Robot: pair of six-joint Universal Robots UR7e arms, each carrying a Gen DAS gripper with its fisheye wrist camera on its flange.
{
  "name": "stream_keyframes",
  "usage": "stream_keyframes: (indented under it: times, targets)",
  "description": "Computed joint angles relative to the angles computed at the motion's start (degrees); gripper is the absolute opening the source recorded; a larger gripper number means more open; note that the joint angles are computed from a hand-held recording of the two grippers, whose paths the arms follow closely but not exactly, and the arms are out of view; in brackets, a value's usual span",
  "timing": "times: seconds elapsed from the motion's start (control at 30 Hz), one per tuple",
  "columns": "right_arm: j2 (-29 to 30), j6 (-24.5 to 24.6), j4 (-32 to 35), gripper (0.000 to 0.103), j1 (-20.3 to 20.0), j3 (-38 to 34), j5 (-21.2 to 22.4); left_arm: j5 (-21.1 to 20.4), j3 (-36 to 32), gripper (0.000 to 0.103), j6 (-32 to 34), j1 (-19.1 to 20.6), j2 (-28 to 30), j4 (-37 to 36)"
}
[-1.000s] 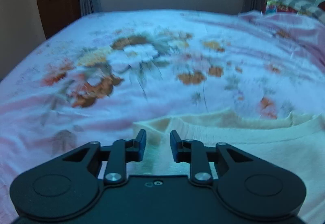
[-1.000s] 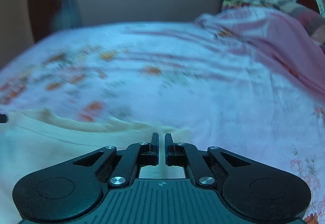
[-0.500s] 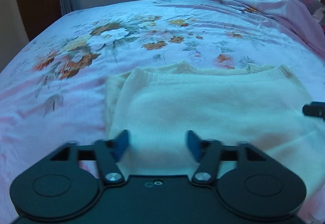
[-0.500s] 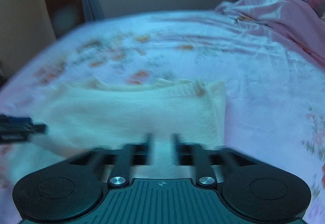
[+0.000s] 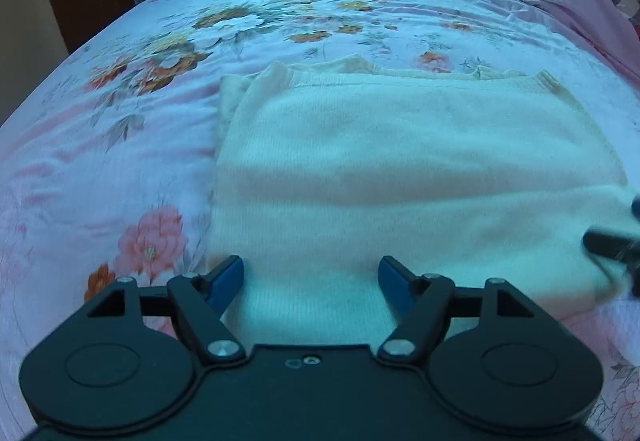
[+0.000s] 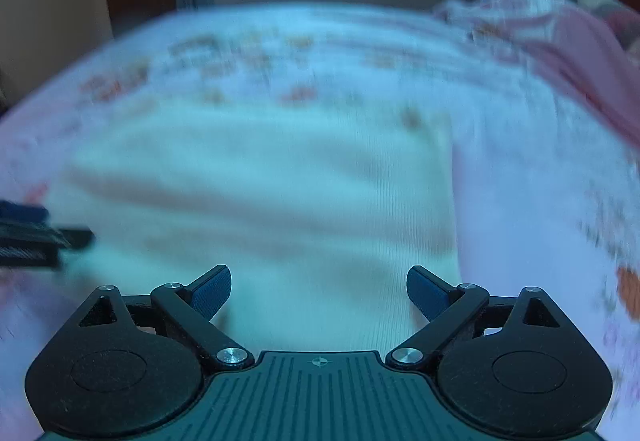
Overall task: Fold small clothes
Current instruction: 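Press the folded sweater flat with both open grippers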
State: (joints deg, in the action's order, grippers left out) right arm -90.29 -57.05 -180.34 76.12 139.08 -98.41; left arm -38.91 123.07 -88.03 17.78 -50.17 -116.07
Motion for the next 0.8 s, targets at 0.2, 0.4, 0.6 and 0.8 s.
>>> stream_keyframes:
  times: [0.2,0.4,0.6,0.8]
  targets:
    - [0.70,1.68,-2.29,0.094,0.42,1.31,-2.99,-1.45,-0.22,0.075,-2.76,-1.31,0.20,2.09]
    - [-1.31,3.38,-2.89,0.095,0.03,3.22,-4.10,-3.02,-0.55,0.078,-5.91,-2.75,0.39,4.55]
    - [-6.77,8.08,3.69,0.103,0.83,3.50,-4.50,-4.67,-0.20,0.078,-7.64,-4.15,-0.57,5.79]
    - [-13.59,8.59,6.00,0.103,0.28,5.61,-0.51,-6.17,0.08,0.083,-8.71,-6.46,-1.62,8.75]
